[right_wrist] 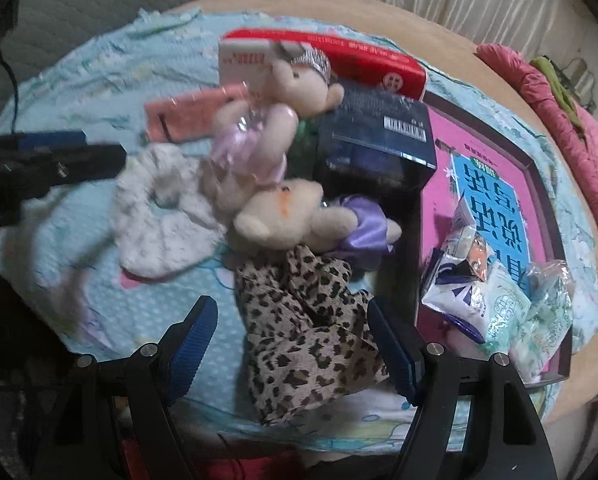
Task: Organize soft objects
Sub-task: 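Move both tools back from the tray toward the scrunchies beside the teddy bears, then grasp the white floral scrunchie with the left tool while the right tool grasps the leopard-print scrunchie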
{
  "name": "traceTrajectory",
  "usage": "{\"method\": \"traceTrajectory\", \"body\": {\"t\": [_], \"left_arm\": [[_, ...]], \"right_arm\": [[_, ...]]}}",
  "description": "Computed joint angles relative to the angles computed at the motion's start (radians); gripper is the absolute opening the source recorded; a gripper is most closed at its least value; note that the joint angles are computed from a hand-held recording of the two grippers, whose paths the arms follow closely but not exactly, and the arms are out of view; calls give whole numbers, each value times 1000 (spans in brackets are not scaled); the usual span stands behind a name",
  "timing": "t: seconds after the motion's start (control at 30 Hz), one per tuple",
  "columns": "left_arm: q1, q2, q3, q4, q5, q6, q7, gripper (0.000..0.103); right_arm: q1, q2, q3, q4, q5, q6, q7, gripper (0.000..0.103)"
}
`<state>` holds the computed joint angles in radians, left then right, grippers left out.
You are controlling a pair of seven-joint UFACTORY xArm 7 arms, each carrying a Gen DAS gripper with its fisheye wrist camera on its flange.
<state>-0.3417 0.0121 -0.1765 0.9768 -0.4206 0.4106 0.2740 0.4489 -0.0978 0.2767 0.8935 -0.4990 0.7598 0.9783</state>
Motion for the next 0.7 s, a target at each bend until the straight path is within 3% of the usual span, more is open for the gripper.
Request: {"method": "traceTrajectory", "body": {"t": [0.1,0.17,0.27,0.47,0.7], "left_arm": [[-3,18,-3,6,25,-6,-4,82],[-3,34,-7,19,20,12,8,82],[3,50,-12,35,-16,32,33,82],[18,87,-15,63,-20,67,38,83],[14,122,-11,76,87,53,-26,84]], "right_arm": [[-2,16,-3,4,-12,8,9,78],[-8,12,-11,-7,-22,-18,21,66],[-15,16,-20,-12,-8,-38,9,64],[-20,39,-28,-5,16,-65,-11,62],[-8,77,-37,24,11,-53,-35,63]]}}
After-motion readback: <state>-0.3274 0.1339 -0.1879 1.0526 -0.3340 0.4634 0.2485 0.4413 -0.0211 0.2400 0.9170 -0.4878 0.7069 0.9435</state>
